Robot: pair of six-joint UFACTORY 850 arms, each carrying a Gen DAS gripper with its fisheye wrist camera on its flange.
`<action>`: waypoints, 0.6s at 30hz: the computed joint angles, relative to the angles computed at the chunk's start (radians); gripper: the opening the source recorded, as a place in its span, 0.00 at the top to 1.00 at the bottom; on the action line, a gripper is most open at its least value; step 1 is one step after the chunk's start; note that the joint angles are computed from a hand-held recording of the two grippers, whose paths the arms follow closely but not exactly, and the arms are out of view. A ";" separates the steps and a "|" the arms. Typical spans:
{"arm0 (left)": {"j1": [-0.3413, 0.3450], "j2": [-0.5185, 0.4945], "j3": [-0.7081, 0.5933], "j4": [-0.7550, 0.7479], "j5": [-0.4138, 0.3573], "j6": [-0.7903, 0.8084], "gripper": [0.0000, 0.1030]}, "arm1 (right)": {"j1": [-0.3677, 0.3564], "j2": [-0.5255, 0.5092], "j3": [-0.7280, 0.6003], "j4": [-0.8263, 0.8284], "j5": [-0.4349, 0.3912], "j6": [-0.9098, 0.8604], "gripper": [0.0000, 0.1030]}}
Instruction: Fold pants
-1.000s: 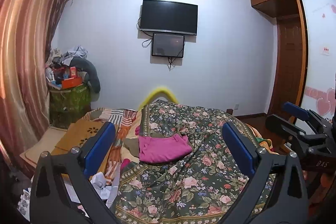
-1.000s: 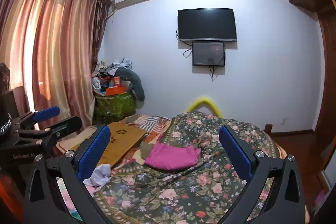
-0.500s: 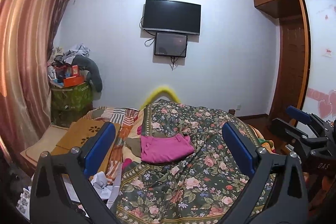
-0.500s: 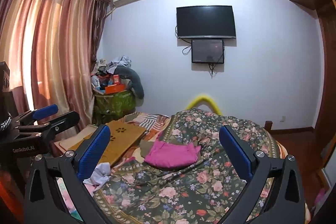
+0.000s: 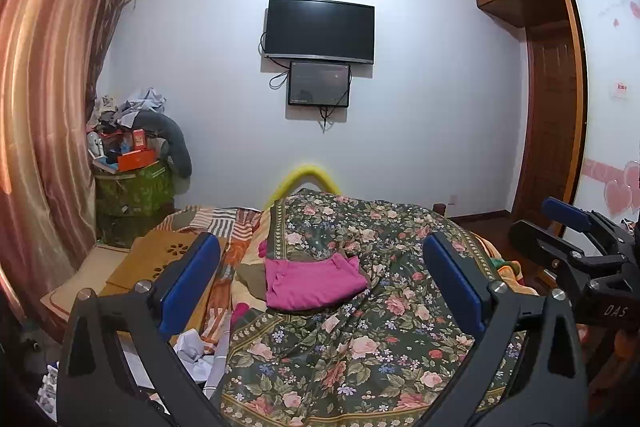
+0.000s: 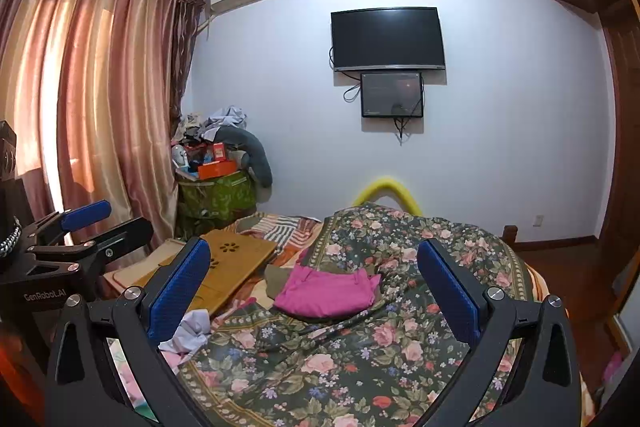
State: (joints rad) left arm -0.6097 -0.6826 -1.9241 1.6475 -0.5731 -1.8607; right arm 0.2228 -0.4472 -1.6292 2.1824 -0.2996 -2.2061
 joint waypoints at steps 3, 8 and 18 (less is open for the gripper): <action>-0.001 -0.003 -0.004 -0.005 -0.001 0.007 0.00 | -0.002 -0.001 -0.002 -0.021 -0.002 0.027 0.00; -0.002 -0.005 -0.010 -0.015 -0.005 0.028 0.00 | -0.002 -0.003 -0.005 -0.042 -0.002 0.045 0.00; 0.002 -0.012 -0.020 -0.030 0.019 0.053 0.00 | -0.001 -0.003 -0.004 -0.037 -0.001 0.042 0.00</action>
